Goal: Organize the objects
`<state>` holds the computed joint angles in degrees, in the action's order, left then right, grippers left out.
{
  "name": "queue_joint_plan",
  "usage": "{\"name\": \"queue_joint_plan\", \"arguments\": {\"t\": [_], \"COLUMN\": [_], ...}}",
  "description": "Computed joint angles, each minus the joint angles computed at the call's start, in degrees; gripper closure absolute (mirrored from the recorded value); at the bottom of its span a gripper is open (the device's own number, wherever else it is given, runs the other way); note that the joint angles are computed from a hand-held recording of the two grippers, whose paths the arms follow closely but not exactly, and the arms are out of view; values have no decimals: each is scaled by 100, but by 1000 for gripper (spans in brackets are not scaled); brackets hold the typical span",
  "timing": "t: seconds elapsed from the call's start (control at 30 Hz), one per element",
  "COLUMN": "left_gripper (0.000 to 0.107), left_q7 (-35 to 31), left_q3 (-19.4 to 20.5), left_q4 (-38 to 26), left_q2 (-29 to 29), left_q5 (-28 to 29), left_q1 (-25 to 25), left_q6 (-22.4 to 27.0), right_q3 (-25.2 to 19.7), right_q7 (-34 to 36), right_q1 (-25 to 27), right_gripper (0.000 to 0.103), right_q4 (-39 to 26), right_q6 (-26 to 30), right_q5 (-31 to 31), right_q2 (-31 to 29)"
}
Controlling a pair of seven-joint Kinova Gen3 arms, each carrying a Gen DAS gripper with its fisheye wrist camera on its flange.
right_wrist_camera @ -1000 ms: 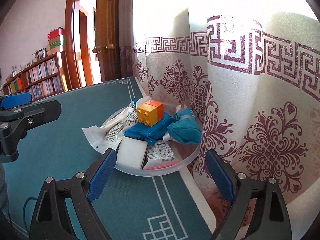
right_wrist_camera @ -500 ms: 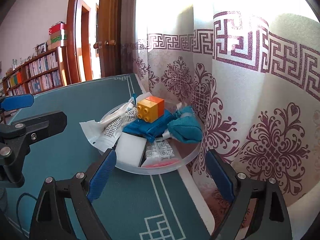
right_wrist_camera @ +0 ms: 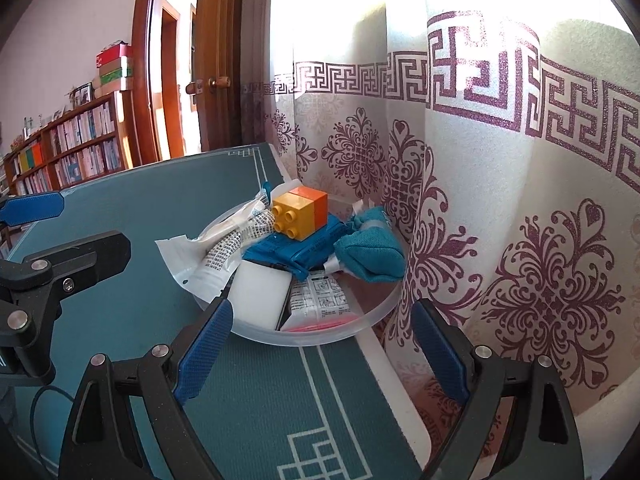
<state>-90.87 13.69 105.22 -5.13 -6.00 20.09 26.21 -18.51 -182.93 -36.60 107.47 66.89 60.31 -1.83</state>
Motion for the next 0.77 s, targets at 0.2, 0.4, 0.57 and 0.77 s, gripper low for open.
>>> {"name": "queue_joint_plan", "arguments": {"t": [0.2, 0.4, 0.57, 0.77], "left_gripper": [5, 5, 5, 5], "left_q7": [-63, -51, -62, -227], "left_q3": [-31, 10, 13, -52], "left_q4": [42, 82, 78, 29], "left_q2": [-25, -36, -24, 8], "left_q5": [62, 8, -4, 150], "left_q1": [5, -16, -2, 34], "left_q6": [-35, -108, -98, -5], "right_q3": [3, 11, 18, 23], "right_q7": [-9, -17, -14, -13], "right_q1": [-2, -20, -29, -40], "right_gripper": [11, 11, 11, 11], "right_q4": [0, 6, 3, 6], "right_q6": [-3, -20, -20, -37], "right_q5": [-19, -27, -33, -39], "right_q2": [18, 39, 40, 63]}}
